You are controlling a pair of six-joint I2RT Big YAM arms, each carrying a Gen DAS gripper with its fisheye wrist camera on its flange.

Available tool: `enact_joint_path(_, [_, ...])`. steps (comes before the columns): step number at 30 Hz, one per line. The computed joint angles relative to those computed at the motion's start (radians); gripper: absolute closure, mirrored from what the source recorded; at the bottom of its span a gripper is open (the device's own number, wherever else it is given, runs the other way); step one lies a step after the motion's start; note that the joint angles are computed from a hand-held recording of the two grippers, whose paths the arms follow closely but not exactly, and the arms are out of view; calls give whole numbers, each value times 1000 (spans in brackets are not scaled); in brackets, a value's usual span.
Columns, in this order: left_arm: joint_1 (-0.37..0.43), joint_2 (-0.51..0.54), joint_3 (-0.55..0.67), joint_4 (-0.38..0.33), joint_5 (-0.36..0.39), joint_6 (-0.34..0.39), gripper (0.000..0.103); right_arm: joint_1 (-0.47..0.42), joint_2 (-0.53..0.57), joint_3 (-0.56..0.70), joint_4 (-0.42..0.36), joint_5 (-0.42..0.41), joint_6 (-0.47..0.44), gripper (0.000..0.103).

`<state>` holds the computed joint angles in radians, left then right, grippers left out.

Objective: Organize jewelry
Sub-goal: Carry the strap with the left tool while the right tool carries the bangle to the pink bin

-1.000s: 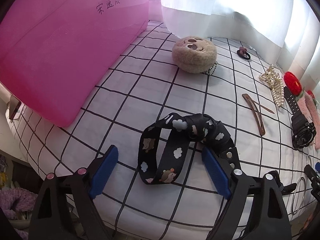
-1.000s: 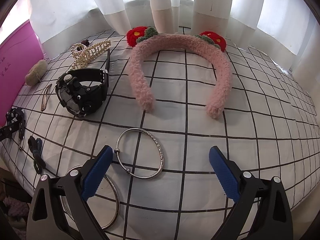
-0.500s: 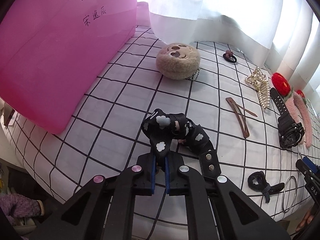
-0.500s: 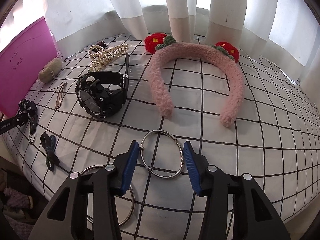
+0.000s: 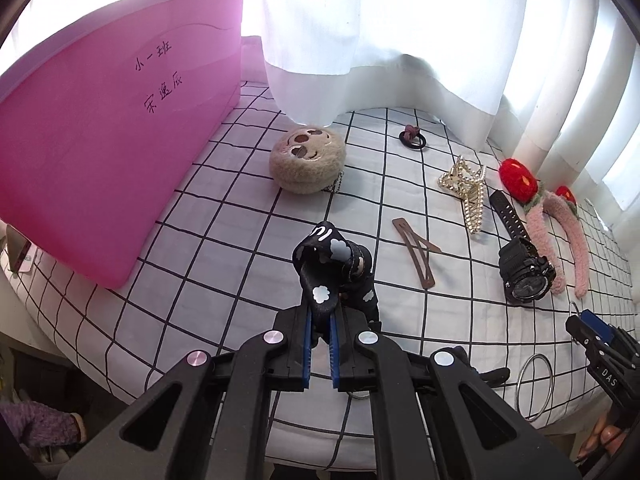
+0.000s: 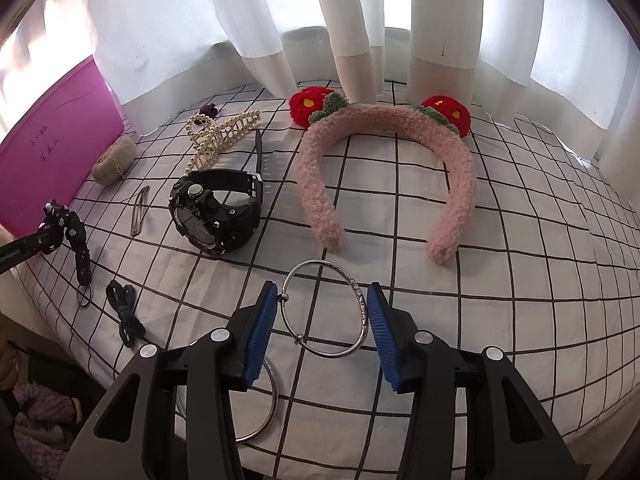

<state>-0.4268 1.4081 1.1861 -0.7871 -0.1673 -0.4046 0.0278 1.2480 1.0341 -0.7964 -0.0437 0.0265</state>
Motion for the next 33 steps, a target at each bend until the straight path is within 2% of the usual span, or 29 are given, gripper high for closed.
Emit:
enact_joint_path(10, [-15, -73, 65, -48, -3, 0, 96, 41, -32, 94, -52, -42, -7, 58])
enact_joint_path(19, [31, -149, 170, -93, -21, 26, 96, 148, 23, 284, -53, -93, -9, 58])
enact_joint_path(23, [86, -180, 221, -105, -31, 64, 96, 215, 95, 400, -25, -133, 5, 58])
enact_joint_path(27, [179, -185, 268, -104, -38, 118, 96, 290, 199, 545, -5, -169, 11, 58])
enact_joint_path(33, [344, -139, 325, -102, -10, 181, 96, 394, 404, 818, -47, -210, -5, 58])
